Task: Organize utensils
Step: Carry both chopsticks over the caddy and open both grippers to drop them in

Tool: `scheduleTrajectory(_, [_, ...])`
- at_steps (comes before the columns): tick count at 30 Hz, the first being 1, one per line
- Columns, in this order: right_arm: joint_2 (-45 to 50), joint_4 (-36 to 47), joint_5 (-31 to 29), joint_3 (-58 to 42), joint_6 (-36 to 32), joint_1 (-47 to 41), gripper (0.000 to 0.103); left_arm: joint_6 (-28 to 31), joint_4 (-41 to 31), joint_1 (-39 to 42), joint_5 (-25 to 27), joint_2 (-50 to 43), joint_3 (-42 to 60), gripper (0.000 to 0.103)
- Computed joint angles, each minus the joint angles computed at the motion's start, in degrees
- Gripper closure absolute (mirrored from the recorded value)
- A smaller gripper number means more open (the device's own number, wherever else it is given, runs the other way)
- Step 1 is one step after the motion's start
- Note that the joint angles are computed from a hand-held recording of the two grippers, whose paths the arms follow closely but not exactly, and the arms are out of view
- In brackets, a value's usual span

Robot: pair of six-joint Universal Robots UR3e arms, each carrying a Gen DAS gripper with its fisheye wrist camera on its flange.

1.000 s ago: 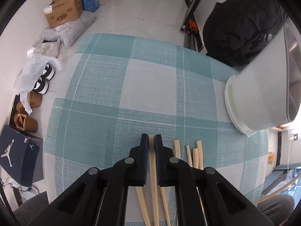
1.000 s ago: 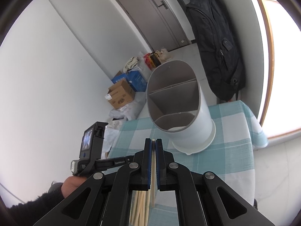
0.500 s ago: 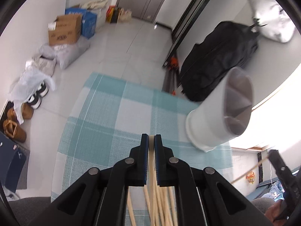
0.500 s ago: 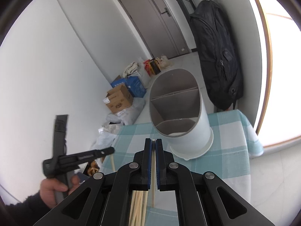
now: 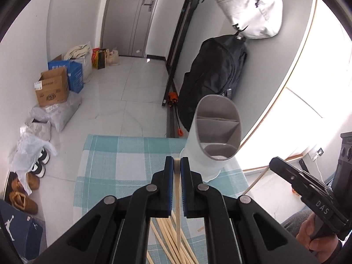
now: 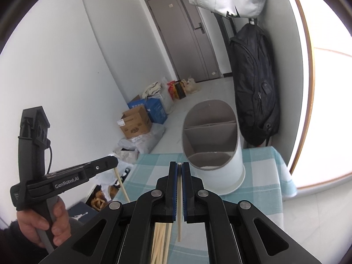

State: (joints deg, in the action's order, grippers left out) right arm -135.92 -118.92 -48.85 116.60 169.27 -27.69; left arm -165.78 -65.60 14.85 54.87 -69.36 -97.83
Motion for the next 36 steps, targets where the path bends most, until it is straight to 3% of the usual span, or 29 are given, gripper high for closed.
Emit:
scheduleTrajectory(6, [0.7, 4.9, 2.0, -6.3, -0.9, -1.5, 0.100, -0.3, -5.0, 0.5, -3.2, -2.0, 8.0, 0.101])
scheduleTrajectory(18, [17.7, 11.1, 3.8, -32.9, 1.2, -4.0, 0.100, -11.9, -5.0, -7.0, -1.2, -19.6, 35.6, 0.101])
scheduleTrajectory(30, [39.4, 2.3, -4.9, -54.6, 8.3, 2.8, 0.100, -20.2, -3.6, -14.1, 5.7, -41.7, 64.9, 0.101])
scheduleTrajectory(36, [46.5, -2.2, -10.7, -59.8, 7.9, 7.4, 0.100, -19.0, 1.8, -16.1, 8.2, -44.9, 64.6, 0.101])
